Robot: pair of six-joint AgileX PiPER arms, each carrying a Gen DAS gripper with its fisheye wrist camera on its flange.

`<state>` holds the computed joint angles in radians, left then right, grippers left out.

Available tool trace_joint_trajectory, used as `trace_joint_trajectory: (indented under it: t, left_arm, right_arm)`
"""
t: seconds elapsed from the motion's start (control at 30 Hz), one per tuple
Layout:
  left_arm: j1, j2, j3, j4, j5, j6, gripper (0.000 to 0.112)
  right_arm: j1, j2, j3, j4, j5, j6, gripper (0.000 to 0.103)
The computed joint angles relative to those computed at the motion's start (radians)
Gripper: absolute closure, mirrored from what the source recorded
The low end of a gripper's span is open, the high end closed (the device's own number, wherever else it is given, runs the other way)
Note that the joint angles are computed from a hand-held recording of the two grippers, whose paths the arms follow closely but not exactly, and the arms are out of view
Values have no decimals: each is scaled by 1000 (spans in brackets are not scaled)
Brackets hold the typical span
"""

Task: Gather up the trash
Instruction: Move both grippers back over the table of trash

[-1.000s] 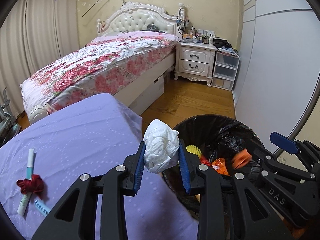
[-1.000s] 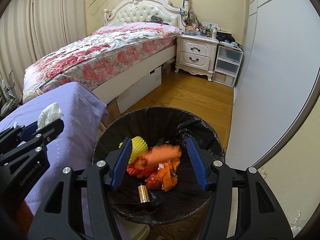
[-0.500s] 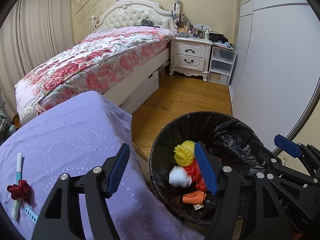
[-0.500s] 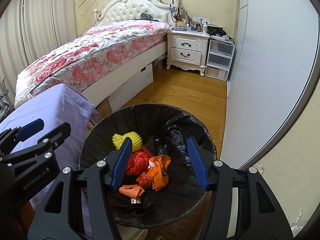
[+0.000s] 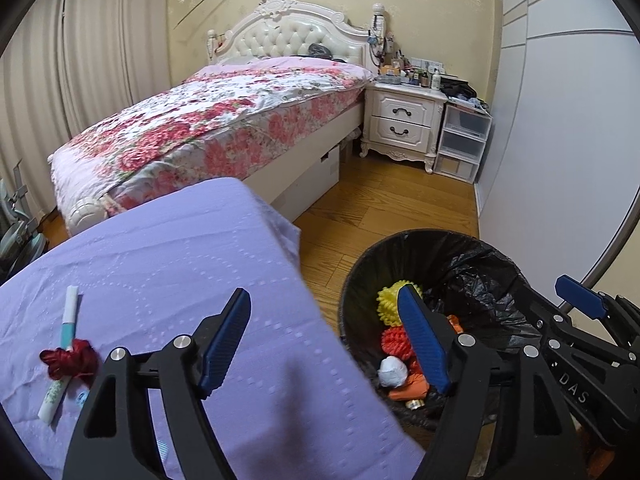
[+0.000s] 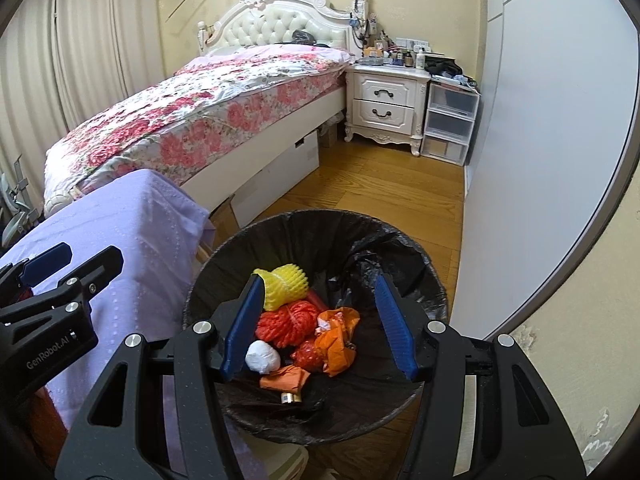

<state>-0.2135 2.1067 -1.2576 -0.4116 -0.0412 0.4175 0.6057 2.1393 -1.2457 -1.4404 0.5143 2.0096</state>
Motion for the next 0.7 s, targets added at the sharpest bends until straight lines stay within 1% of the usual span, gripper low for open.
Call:
trace_joint_trajectory:
  t: [0.13,0.2,0.33,0.4,0.6,0.67,0.7]
  left_arm:
    - [48,-48,80,59,-27,-59,38]
    - [75,-68,114,120,-38,-121,38]
    - [147,-108,189,178,-63,-176,38]
    - [186,-127,228,243,-77,-236,38]
    - [308,-163,297,305,-87,-282,38]
    - [345,-167,308,301,-94,-269,38]
    - [356,-167,311,265,-97,-230,38]
  right_arm:
    - [35,9,-28,26,-8,-37,47]
    - [53,15,-46,46,-17,-65,47]
    - [98,40,-106,110,-26,-154,47]
    - [121,54,-139,144,-29,-201,47]
    - [185,112,-265,278,-35,-387,47]
    - [201,130,-304,324,-34,-448,47]
    - [211,143,-331,354,-31,-489,47]
